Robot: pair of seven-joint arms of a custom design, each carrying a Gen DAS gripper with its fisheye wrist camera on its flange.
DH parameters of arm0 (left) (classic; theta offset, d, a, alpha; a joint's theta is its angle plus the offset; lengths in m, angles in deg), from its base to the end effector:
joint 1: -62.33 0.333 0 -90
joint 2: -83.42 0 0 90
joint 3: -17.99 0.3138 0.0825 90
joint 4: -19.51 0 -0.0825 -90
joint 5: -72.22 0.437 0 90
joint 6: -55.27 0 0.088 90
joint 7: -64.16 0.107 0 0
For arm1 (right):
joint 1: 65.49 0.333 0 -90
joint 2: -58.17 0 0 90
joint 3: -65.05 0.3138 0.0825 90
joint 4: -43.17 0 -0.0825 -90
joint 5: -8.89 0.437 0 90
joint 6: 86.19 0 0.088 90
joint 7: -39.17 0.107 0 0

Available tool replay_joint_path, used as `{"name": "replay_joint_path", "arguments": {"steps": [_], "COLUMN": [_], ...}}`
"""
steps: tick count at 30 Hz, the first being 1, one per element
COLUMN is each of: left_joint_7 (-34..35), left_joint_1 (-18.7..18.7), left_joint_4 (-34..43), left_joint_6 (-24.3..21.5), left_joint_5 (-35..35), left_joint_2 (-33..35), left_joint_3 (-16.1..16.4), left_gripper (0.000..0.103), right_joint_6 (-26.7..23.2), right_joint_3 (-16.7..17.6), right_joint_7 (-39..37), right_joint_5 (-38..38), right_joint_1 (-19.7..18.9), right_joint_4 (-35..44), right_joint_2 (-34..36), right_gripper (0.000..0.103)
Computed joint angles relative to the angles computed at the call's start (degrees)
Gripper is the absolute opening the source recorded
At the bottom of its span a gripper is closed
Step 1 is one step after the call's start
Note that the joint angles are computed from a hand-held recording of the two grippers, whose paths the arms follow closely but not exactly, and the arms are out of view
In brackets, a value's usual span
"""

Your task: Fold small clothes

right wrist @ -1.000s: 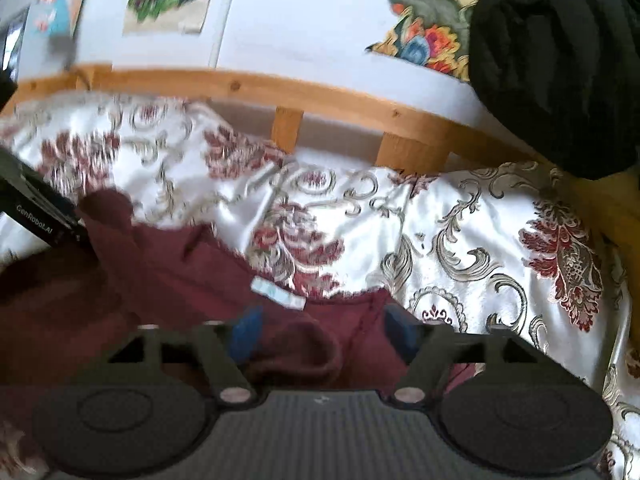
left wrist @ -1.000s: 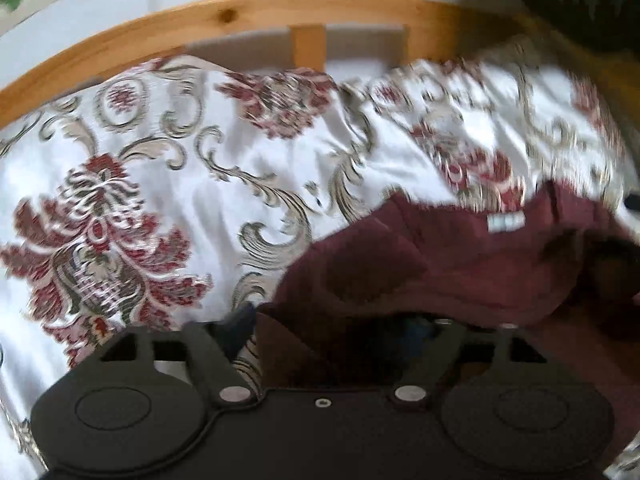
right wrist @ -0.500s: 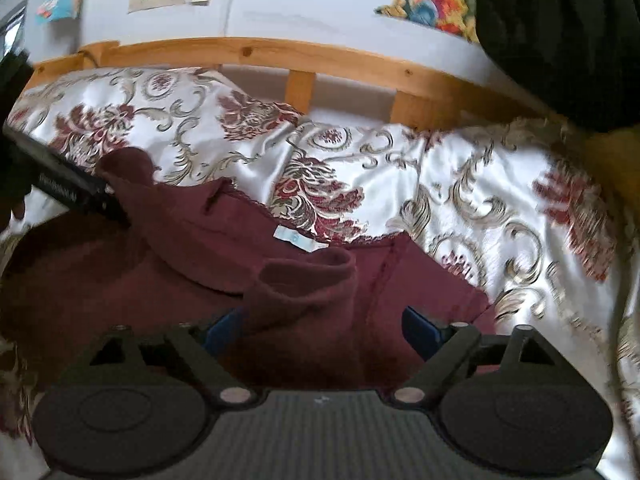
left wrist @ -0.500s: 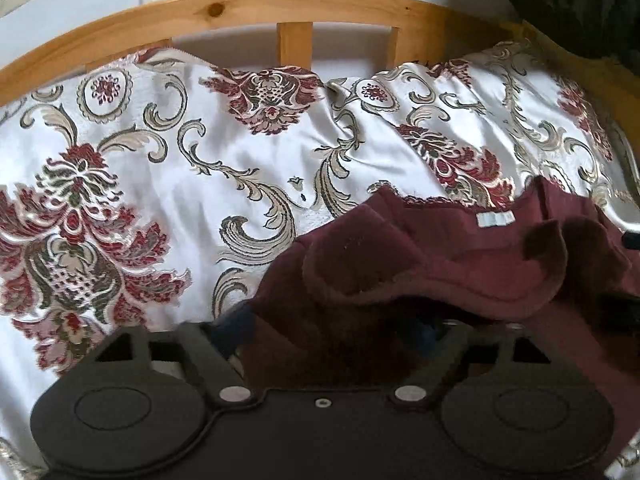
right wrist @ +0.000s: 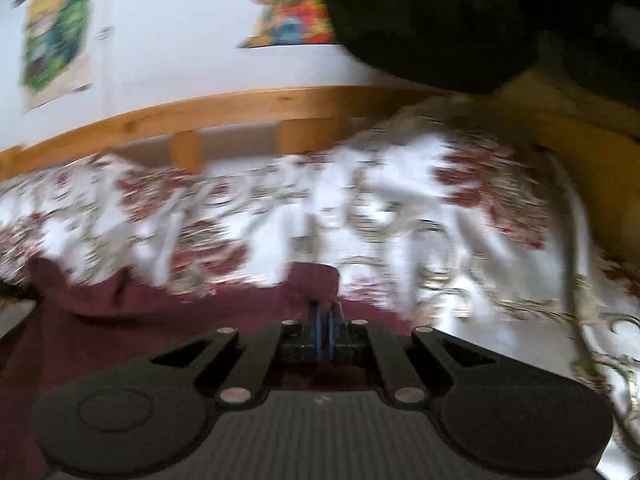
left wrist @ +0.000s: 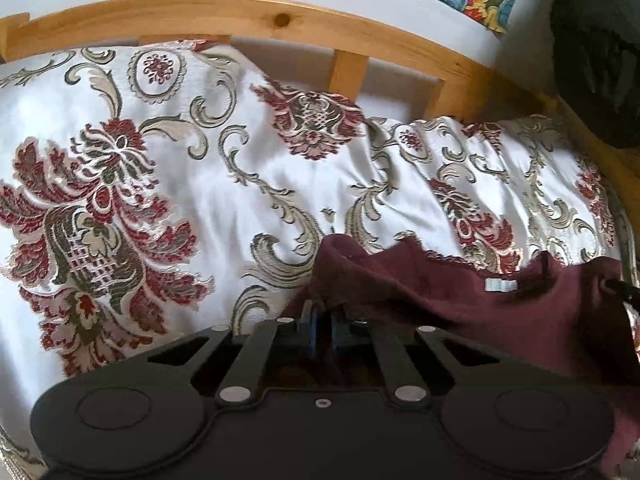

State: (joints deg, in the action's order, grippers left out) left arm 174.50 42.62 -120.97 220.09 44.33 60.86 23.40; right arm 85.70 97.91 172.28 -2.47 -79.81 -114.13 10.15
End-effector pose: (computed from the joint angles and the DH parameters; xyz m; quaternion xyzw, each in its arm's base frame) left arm 0.5074 -0.0992 0.5061 -0.5829 0.6976 -0.3798 0.1714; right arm 0.3957 0.1566 0.5076 -0.5501 0.6601 -0.3719 0.3513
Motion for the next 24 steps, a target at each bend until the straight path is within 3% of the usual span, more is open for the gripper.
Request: {"name": "replay_joint_path", "arguments": {"steps": [7,9,10,11,13,16,18,19,21,24], "left_joint_7": [0.50,0.95,1.07,1.12,0.65,-0.56,-2.13,-3.42,-6.80,-12.57], "left_joint_1": [0.30,0.02,0.09,0.16,0.63,1.12,2.01,2.95,5.60,8.47], "left_joint_4": [-0.08,-0.19,-0.35,-0.52,-0.93,-1.19,-1.26,-1.38,-2.09,-2.74], "left_joint_6": [-1.07,-0.89,-0.65,-0.43,-0.15,0.17,-0.06,0.15,1.30,2.24], "left_joint_5": [-1.47,-2.76,-2.91,-2.90,-1.99,-0.28,1.43,2.96,7.91,15.04], "left_joint_2": [0.72,0.43,0.25,0.02,-0.47,-0.49,-0.07,0.20,0.30,-0.46], "left_joint_3": [0.13,0.48,0.37,0.24,-0.41,-0.96,-1.67,-2.55,-5.28,-8.39], "left_gripper": [0.007,0.008,0.007,0.007,0.007,0.007,0.007,0.007,0.007,0.007], "right_joint_6": [-2.86,-2.15,-1.65,-1.74,-4.03,-12.25,-15.64,-16.40,-15.99,-15.48], "right_joint_3": [-2.77,-5.60,-8.33,-11.29,-15.78,-15.83,-14.11,-13.48,-12.19,-10.98], "right_joint_7": [4.38,4.95,4.14,2.48,-1.84,-6.62,-6.44,-5.87,-4.02,-0.49], "right_joint_5": [1.97,3.27,4.38,5.58,7.37,7.51,6.82,6.32,4.89,3.25], "right_joint_1": [0.42,2.74,5.28,8.56,13.90,16.67,16.38,16.10,15.10,13.95], "right_joint_4": [-1.50,-3.01,-4.13,-4.92,-5.89,-4.09,-2.48,-2.01,-1.69,-2.61], "right_joint_2": [-0.42,-2.01,-2.85,-3.50,-4.74,-3.80,-1.69,-0.92,-0.08,-2.01], "right_gripper": [0.009,0.028,0.045,0.054,0.054,0.054,0.041,0.019,0.006,0.004]}}
